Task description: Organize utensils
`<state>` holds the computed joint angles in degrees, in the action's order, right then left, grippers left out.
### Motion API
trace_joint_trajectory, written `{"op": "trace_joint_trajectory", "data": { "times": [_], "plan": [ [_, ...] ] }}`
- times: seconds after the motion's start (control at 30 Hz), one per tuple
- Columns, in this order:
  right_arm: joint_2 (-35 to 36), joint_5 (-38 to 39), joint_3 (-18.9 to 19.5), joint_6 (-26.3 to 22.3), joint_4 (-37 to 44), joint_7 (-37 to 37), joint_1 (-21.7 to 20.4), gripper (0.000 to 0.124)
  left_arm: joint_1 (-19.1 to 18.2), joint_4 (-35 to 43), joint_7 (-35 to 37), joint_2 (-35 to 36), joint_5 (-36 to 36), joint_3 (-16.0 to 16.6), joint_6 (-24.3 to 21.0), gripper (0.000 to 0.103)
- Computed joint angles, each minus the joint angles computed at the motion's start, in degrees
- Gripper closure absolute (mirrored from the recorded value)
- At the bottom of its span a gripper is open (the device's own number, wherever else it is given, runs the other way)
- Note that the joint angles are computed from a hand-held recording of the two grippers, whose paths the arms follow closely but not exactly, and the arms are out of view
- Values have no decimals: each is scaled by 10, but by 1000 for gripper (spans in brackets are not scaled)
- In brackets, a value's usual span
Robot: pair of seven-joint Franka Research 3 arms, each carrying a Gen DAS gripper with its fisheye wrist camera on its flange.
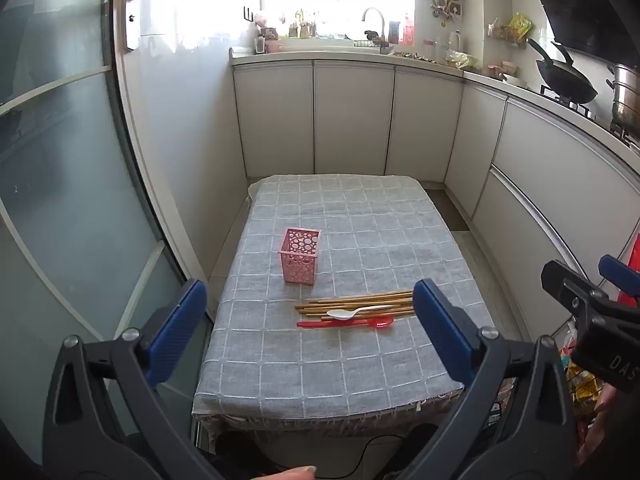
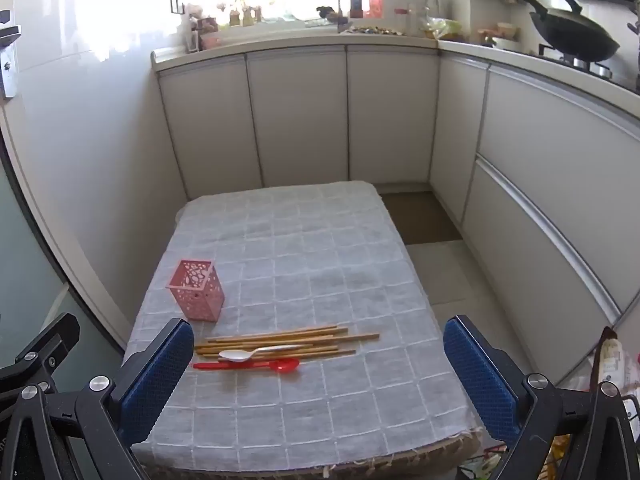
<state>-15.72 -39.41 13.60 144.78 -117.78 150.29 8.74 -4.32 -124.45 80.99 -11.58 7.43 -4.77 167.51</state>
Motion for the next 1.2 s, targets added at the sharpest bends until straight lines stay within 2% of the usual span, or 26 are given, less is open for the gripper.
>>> {"op": "trace_joint_trajectory", "data": {
  "times": [0.17,0.2,0.33,0.4,1.2],
  "plan": [
    [10,-11,12,-23,16,-3,-1,21,2,-4,-3,-1,6,-1,4,1],
    [0,-15,-3,-7,1,7,9,22,2,-5,-3,-1,6,-1,4,1],
    [2,-21,4,-11,2,12,6,22,9,-7,-17,-1,23,-9,3,1],
    [2,-11,2,-20,11,2,9,22,0,-3,-1,-6,8,1,-7,1],
    [0,-7,1,-10,6,1,6,22,7,-5,-13,-9,21,-3,-4,1]
  ]
}}
